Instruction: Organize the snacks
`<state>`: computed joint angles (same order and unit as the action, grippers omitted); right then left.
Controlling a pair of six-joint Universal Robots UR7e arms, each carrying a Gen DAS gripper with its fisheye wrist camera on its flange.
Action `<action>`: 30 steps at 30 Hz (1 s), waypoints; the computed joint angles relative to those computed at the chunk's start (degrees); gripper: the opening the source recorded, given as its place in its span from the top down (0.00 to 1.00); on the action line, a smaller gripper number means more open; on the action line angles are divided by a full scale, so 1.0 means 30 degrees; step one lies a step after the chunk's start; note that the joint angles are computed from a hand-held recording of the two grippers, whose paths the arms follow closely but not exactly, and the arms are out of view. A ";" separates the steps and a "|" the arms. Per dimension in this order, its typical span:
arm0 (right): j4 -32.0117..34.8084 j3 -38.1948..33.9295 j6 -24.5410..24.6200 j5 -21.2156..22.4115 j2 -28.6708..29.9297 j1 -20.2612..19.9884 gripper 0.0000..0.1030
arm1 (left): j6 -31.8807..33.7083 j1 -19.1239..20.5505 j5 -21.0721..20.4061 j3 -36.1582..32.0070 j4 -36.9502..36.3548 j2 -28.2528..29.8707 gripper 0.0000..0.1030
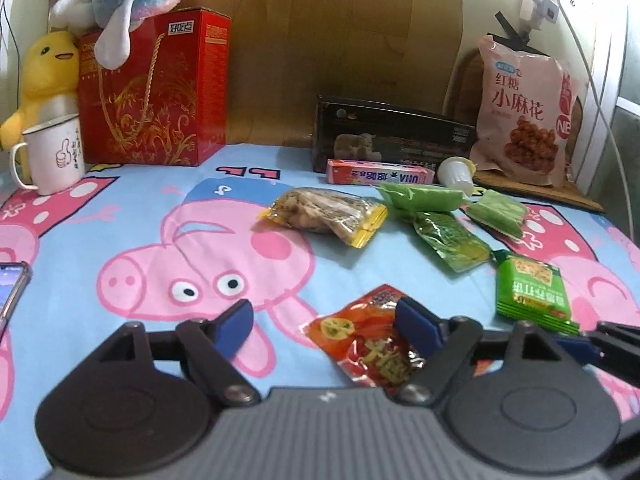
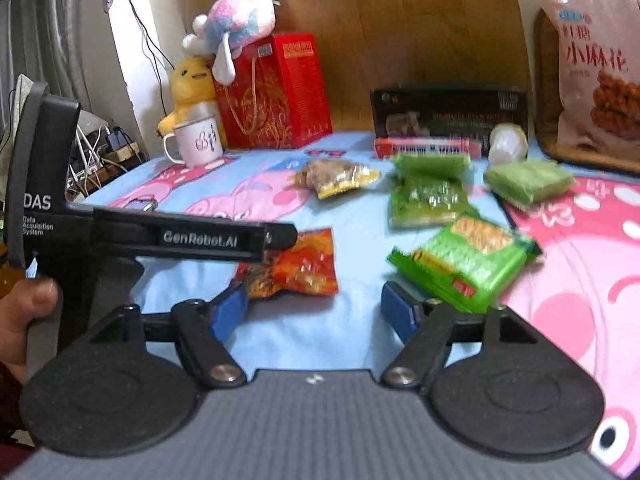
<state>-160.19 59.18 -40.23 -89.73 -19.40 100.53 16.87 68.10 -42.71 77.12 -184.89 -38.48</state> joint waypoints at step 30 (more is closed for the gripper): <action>-0.1128 0.0722 -0.3016 -0.2146 0.0242 0.0718 0.10 | -0.1196 0.0099 0.1385 -0.1250 0.1559 0.0495 0.00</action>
<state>-163.57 61.34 -49.28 -96.16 -18.67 102.69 13.28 68.40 -38.56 73.37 -180.21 -36.99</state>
